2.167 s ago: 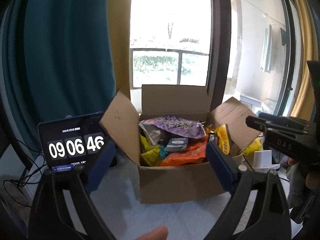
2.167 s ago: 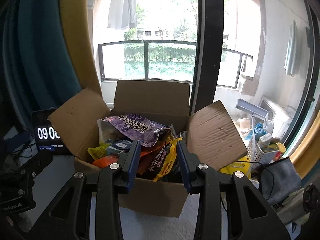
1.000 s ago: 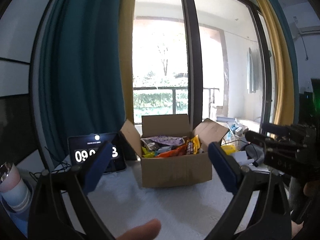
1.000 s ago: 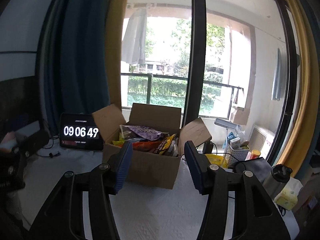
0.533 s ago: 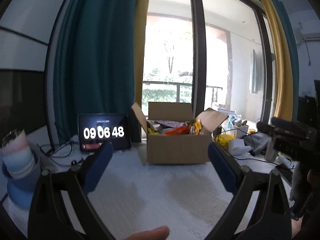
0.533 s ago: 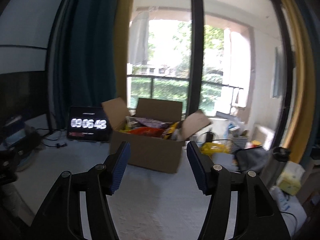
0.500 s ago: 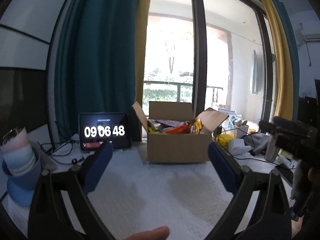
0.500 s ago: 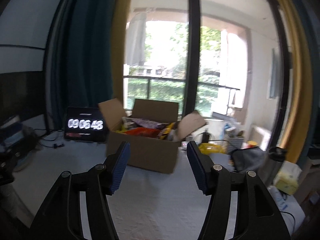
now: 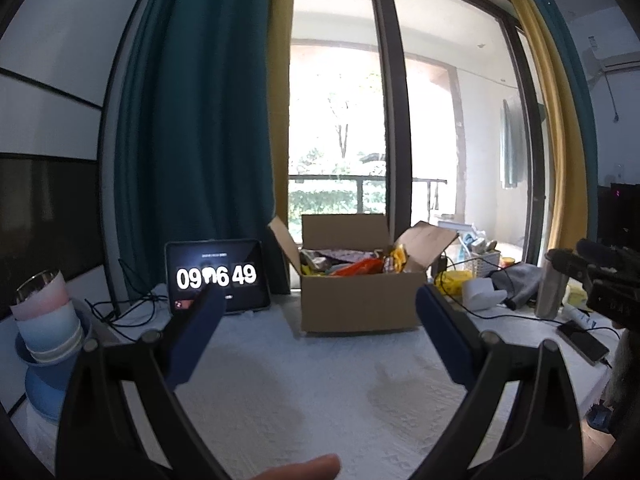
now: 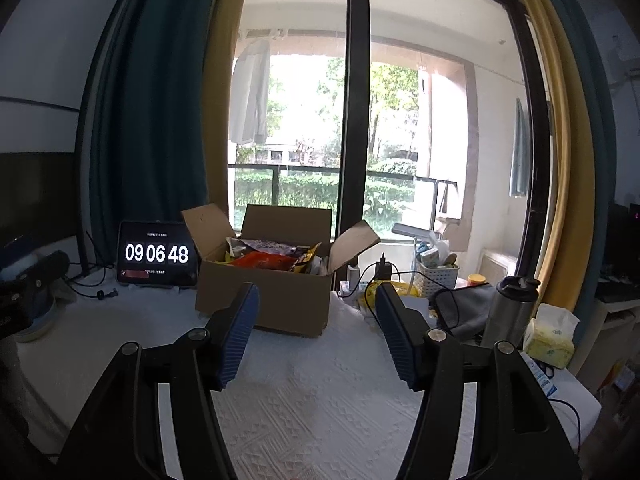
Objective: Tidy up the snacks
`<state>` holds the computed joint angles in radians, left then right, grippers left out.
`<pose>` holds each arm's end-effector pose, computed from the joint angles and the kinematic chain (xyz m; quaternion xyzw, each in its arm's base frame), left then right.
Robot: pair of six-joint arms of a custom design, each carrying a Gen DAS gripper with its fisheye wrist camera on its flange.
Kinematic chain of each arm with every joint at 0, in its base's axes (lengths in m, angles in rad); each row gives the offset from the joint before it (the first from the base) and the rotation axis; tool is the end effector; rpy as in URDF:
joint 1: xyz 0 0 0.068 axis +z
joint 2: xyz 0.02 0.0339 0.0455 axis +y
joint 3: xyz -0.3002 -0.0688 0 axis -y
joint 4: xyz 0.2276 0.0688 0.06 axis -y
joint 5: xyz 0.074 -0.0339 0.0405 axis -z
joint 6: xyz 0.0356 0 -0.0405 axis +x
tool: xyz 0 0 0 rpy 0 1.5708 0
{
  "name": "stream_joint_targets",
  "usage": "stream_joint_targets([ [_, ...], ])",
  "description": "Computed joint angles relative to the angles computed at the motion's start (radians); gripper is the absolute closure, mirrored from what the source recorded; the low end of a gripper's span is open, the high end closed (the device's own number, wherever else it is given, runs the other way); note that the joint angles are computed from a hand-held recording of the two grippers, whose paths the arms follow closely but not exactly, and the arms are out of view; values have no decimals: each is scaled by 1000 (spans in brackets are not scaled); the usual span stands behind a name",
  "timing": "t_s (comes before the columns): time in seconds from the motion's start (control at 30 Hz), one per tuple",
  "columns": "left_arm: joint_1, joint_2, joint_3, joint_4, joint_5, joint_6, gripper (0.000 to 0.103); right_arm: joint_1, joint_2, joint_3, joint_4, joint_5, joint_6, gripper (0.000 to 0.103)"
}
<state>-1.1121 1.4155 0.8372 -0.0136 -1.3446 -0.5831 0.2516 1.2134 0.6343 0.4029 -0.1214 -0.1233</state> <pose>0.1484 -0.2222 0.2902 -0.1021 0.7431 0.0880 0.6555 0.2371 0.0654 0.3012 -0.1809 0.7445 0.0875 0.6367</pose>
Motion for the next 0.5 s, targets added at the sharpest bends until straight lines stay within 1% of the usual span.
stream_joint_targets([
  [0.13,1,7,-4,51,-11,50,6,18,-3,2,-1,1,14,39],
  [0.2,-3,4,-16,98,-23,88,6,35,-1,5,-3,8,6,39],
  [0.3,-6,1,-22,108,-23,87,6,64,11,15,-20,25,-11,39],
  [0.43,4,-6,-20,69,-14,48,6,84,19,15,-24,32,-13,38],
  [0.5,5,-9,-22,69,-15,44,6,89,19,17,-27,32,-12,38],
])
